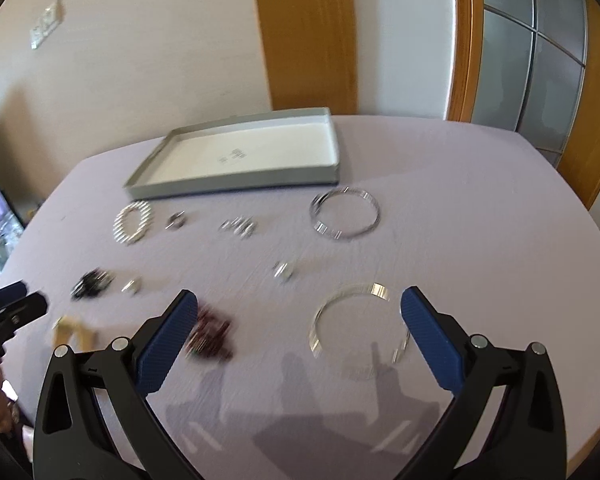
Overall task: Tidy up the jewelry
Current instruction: 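Reach the left tool to the pearl bracelet while the right tool approaches the silver bangle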
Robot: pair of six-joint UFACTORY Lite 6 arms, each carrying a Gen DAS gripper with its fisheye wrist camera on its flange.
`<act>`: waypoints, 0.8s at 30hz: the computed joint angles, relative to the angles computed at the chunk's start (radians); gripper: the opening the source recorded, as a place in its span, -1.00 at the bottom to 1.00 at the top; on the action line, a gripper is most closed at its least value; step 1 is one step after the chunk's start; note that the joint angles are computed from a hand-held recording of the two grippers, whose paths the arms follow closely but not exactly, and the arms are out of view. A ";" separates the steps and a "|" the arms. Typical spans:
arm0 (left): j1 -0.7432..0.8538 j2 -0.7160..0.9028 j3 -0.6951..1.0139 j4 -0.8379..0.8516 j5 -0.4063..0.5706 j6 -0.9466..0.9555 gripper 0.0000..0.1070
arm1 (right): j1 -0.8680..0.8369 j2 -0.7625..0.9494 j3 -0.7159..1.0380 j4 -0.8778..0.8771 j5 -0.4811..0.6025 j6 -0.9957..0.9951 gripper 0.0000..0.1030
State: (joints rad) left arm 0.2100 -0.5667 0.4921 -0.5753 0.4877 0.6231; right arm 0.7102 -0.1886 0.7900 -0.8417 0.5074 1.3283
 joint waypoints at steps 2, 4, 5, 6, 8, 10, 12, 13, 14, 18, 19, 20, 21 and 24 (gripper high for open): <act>-0.007 0.089 0.045 -0.028 -0.052 0.031 0.89 | -0.078 0.094 0.061 0.017 -0.056 -0.053 0.97; -0.006 0.159 0.091 -0.050 -0.090 0.056 0.89 | -0.142 0.195 0.133 0.037 -0.092 -0.105 0.97; -0.004 0.201 0.120 -0.070 -0.108 0.077 0.89 | -0.171 0.247 0.175 0.053 -0.100 -0.137 0.97; -0.001 0.227 0.137 -0.088 -0.119 0.096 0.89 | -0.193 0.291 0.209 0.070 -0.105 -0.168 0.96; 0.005 0.286 0.188 -0.103 -0.138 0.115 0.89 | -0.233 0.368 0.270 0.124 -0.116 -0.239 0.93; 0.005 0.339 0.233 -0.102 -0.151 0.117 0.89 | -0.271 0.427 0.316 0.199 -0.134 -0.322 0.92; -0.001 0.388 0.269 -0.107 -0.168 0.124 0.89 | -0.297 0.466 0.345 0.253 -0.145 -0.377 0.92; -0.007 0.414 0.287 -0.109 -0.177 0.125 0.89 | -0.308 0.482 0.356 0.286 -0.149 -0.410 0.92; -0.007 0.424 0.292 -0.119 -0.179 0.136 0.89 | -0.320 0.499 0.368 0.323 -0.154 -0.448 0.92; 0.002 0.474 0.323 -0.167 -0.175 0.189 0.89 | -0.323 0.554 0.416 0.319 -0.141 -0.456 0.81; 0.000 0.487 0.330 -0.169 -0.179 0.190 0.89 | -0.319 0.566 0.429 0.301 -0.131 -0.445 0.79; 0.001 0.503 0.339 -0.175 -0.181 0.198 0.89 | -0.315 0.575 0.439 0.285 -0.124 -0.434 0.78; 0.002 0.513 0.346 -0.177 -0.183 0.202 0.89 | -0.310 0.585 0.448 0.261 -0.118 -0.415 0.77; -0.001 0.549 0.372 -0.171 -0.190 0.198 0.89 | -0.301 0.620 0.481 0.209 -0.110 -0.375 0.73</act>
